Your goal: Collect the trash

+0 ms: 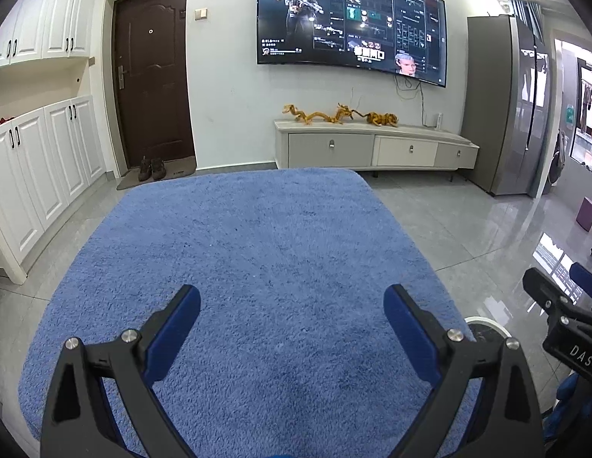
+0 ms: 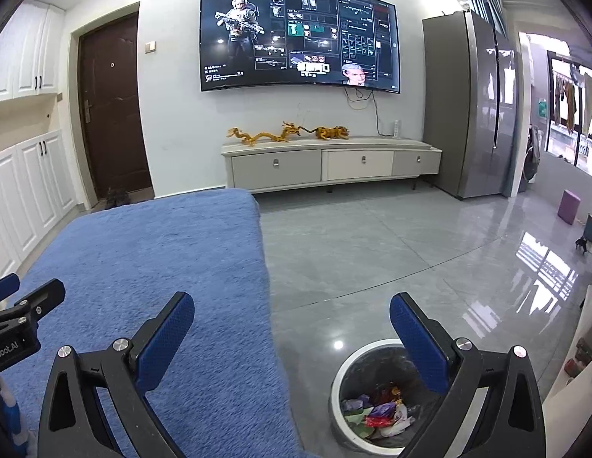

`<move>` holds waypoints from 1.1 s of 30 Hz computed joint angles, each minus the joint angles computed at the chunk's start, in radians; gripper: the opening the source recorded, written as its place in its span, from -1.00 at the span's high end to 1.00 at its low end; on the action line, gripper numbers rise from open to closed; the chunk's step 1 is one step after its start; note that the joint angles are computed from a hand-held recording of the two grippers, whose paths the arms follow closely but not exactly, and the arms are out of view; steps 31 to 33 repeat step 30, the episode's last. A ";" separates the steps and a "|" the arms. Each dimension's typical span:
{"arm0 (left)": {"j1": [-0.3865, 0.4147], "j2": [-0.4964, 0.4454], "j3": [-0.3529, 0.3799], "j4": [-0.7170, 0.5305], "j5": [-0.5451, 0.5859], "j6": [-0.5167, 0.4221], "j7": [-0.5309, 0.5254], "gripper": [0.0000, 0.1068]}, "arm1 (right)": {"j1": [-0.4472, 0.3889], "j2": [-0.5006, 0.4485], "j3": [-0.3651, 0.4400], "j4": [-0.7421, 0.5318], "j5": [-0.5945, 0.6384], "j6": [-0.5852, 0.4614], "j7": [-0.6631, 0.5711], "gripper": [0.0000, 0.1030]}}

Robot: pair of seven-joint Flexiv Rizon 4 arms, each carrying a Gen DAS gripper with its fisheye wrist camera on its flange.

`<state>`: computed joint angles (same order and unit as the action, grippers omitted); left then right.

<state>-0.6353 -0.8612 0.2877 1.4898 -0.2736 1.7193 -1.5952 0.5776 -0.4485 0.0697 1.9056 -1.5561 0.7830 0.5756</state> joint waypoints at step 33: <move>0.030 -0.011 -0.028 -0.037 0.047 -0.025 -0.016 -0.82 | 0.008 0.004 0.000 0.002 0.019 -0.057 -0.029 -1.00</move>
